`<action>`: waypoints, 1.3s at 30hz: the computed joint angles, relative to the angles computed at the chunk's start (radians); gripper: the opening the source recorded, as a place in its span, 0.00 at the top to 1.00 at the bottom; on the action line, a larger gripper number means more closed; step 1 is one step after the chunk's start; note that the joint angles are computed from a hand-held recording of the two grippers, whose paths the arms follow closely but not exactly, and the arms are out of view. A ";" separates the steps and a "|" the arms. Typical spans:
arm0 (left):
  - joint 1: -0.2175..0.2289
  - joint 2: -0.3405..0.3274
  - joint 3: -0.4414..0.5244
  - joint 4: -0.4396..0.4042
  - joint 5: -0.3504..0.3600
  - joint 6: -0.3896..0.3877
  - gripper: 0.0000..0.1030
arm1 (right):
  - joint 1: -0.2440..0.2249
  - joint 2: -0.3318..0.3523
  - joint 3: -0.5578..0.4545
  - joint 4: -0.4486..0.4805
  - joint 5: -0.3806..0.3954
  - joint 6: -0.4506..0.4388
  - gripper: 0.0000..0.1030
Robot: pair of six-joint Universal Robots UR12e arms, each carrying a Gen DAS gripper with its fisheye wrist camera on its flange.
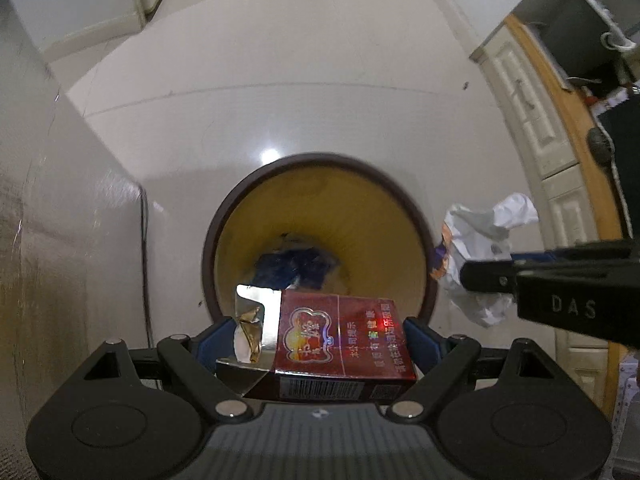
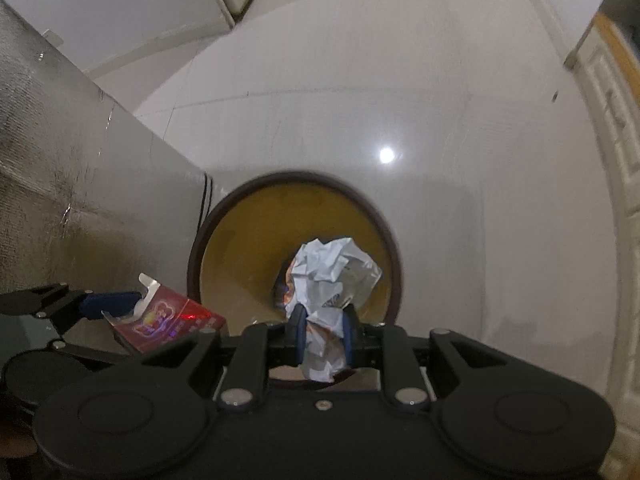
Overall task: Collect trash
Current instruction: 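Carry the box and paper with both grippers over the wastebasket, then open the right gripper to drop the paper while the left gripper drops the box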
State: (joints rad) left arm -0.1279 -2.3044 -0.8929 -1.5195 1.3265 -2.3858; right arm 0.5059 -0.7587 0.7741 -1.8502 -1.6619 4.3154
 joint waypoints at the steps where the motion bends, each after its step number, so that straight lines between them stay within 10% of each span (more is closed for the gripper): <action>1: 0.001 -0.004 0.003 0.001 0.007 -0.010 0.14 | -0.001 0.003 0.002 -0.003 0.014 0.007 0.80; 20: 0.007 -0.025 0.006 -0.018 0.005 -0.053 0.13 | -0.010 0.031 -0.024 0.063 0.058 0.025 0.52; 30: 0.009 -0.045 0.060 -0.174 -0.070 -0.037 0.00 | -0.007 0.013 -0.001 0.038 0.038 0.074 0.47; 39: -0.001 -0.039 0.046 -0.135 0.030 -0.022 0.00 | -0.007 0.002 0.021 0.020 0.036 0.050 0.35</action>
